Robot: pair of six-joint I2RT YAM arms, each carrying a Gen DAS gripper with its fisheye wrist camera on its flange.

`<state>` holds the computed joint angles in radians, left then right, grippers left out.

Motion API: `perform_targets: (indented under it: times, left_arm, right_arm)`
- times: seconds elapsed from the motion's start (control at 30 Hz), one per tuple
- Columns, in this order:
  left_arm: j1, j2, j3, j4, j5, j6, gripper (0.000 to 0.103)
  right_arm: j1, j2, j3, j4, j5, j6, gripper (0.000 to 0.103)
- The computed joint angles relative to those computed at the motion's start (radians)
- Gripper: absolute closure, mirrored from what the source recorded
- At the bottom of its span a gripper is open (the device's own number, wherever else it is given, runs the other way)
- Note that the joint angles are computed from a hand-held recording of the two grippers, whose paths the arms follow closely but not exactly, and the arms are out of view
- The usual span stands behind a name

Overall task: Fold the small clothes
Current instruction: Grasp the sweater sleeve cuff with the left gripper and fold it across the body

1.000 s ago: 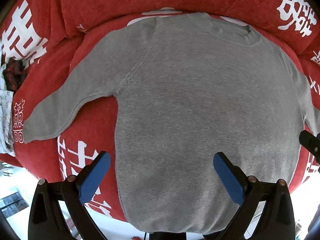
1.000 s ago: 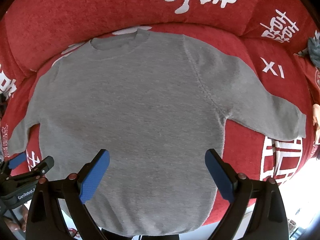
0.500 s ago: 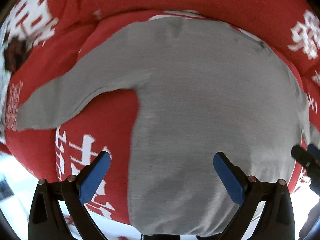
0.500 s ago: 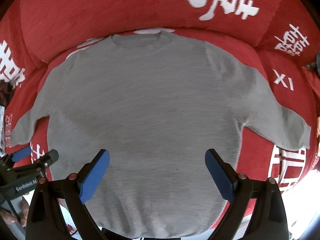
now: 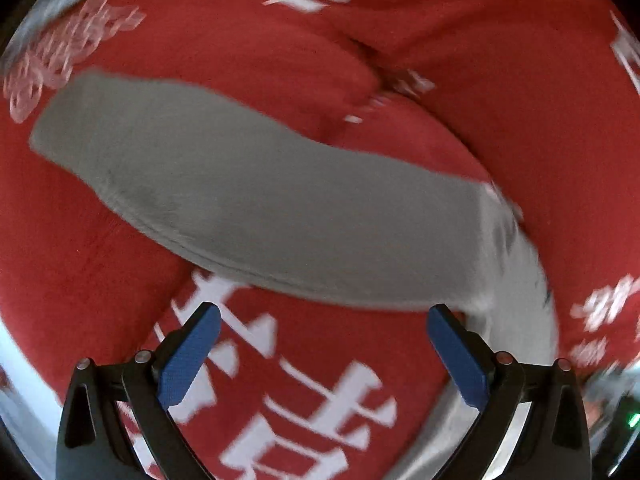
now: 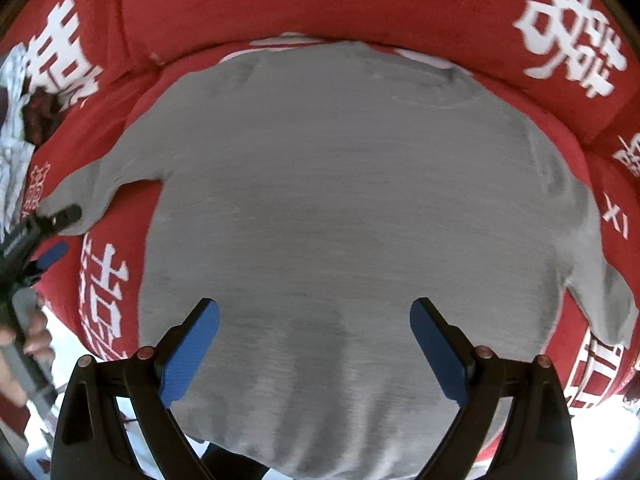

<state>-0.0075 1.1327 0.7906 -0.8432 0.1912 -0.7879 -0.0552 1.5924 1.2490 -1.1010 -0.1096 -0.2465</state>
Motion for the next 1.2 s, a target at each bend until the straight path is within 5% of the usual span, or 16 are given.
perform_targets:
  times: [0.17, 0.3, 0.37, 0.5, 0.53, 0.7, 0.9, 1.2]
  left_arm:
    - [0.144, 0.036, -0.112, 0.169, 0.133, 0.0, 0.0]
    - [0.16, 0.083, -0.099, 0.216, 0.12, -0.001, 0.001]
    - [0.187, 0.089, -0.087, 0.193, 0.085, 0.013, 0.017]
    - [0.258, 0.063, -0.13, 0.219, 0.124, 0.015, 0.087]
    - [0.271, 0.051, -0.14, 0.234, 0.142, 0.027, 0.096]
    - [0.146, 0.006, -0.025, 0.173, -0.011, 0.084, 0.096]
    - [-0.133, 0.083, 0.277, 0.119, -0.126, 0.146, 0.096]
    - [-0.556, 0.575, 0.767, 0.195, -0.123, 0.171, 0.096]
  right_arm:
    - [0.084, 0.005, -0.034, 0.018, 0.002, 0.047, 0.006]
    - [0.119, 0.005, -0.037, 0.018, 0.014, 0.073, 0.006]
    - [0.124, 0.004, -0.031, 0.013, 0.016, 0.083, 0.006]
    - [0.136, -0.002, -0.024, 0.011, 0.017, 0.104, 0.006]
    - [0.136, -0.003, -0.023, 0.008, 0.014, 0.107, 0.006]
    - [0.122, -0.02, -0.039, 0.003, 0.005, 0.115, 0.006]
    - [0.041, -0.042, -0.049, -0.013, -0.024, 0.109, 0.006]
    - [-0.23, -0.049, -0.005, -0.034, -0.065, 0.035, 0.006]
